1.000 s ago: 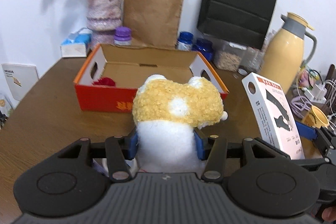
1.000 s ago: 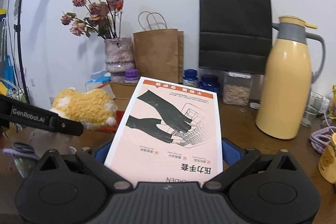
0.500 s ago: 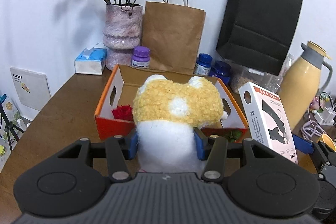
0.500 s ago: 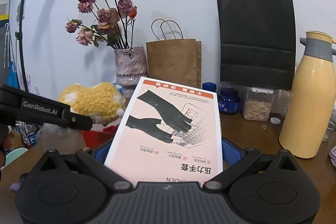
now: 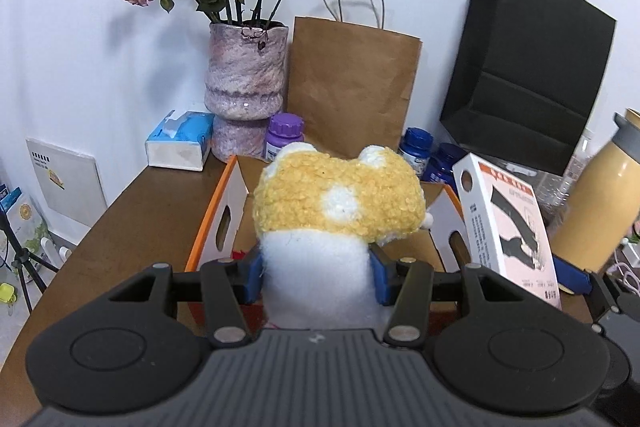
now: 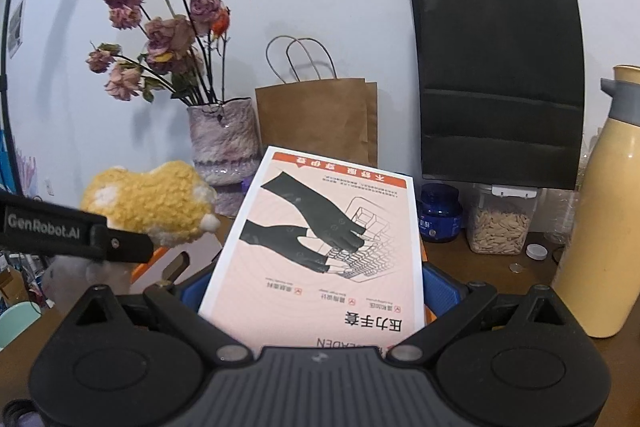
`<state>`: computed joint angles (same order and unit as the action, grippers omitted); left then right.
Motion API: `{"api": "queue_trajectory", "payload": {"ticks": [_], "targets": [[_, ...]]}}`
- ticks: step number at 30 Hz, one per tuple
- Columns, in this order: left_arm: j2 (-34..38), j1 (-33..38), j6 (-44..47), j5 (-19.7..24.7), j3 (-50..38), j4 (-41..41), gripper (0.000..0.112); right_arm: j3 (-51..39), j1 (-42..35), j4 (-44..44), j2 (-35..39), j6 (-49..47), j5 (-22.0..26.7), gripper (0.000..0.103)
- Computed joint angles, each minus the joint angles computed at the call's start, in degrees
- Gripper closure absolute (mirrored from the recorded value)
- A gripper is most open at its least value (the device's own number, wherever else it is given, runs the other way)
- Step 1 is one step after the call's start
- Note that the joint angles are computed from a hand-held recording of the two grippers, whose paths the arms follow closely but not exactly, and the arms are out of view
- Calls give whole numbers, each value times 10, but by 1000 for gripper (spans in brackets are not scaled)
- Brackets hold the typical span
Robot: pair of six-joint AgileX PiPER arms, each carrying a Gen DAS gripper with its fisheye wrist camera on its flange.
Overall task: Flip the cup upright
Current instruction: 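Carry the sheep toy with the left tool while the right tool carries the booklet over the box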
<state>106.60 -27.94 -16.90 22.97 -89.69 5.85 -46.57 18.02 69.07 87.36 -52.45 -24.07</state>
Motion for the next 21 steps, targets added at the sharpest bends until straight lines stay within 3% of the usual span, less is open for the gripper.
{"api": "queue_trajectory", "payload": {"ticks": [13, 21], "targets": [[160, 3, -9, 102, -224, 26, 61, -107, -53, -39, 106, -2, 61, 2], [280, 1, -23, 193, -410, 54, 61, -187, -75, 40, 174, -103, 84, 2]]}}
